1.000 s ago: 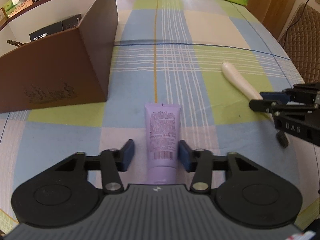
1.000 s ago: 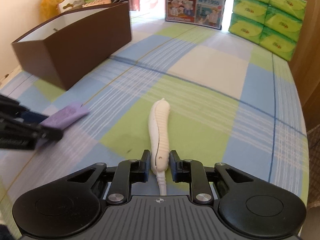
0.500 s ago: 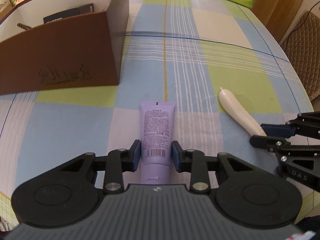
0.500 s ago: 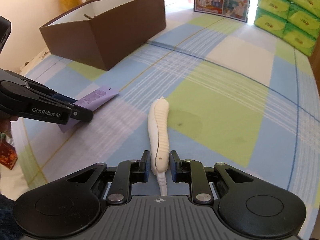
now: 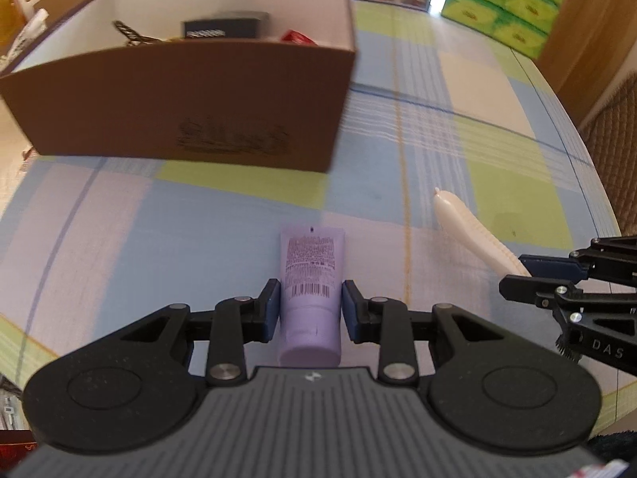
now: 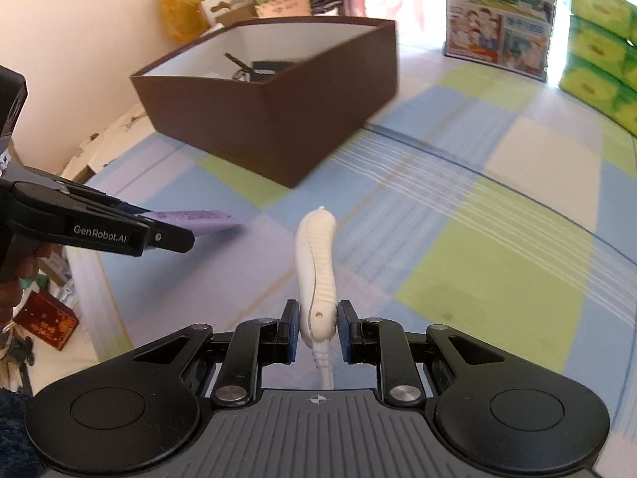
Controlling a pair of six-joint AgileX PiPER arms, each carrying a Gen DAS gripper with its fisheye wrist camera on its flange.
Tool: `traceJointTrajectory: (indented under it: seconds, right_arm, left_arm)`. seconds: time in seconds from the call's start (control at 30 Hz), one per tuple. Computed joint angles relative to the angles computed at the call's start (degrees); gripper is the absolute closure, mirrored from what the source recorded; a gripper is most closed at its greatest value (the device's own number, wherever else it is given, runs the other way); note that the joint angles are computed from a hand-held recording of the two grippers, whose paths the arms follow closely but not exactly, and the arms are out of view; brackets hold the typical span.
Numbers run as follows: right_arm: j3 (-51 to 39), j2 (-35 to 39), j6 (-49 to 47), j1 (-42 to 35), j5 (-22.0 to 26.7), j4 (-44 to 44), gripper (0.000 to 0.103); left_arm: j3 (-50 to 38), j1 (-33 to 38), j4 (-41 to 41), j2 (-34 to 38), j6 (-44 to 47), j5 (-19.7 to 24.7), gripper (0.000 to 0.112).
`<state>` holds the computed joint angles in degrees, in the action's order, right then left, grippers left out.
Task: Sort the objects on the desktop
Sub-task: 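Lift the purple tube with the left tool while the right tool lifts the white brush toward the box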
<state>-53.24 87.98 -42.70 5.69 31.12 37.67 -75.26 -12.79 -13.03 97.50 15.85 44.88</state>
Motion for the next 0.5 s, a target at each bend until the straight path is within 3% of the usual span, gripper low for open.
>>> traceJointTrajectory:
  seconds: [0.27,0.5]
  right_arm:
    - [-3.62,2.88,2.47,5.21,-1.21,-0.91,0.086]
    - [-7.04,5.02,-1.57,7.6,-0.1,3.21,0.086]
  left_arm:
    - [-2.1,6.05,-3.15,-0.24,4.55,1.91,0.085]
    - [-4.81,10.02,-5.68,0.44,8.12,3.93,0.085]
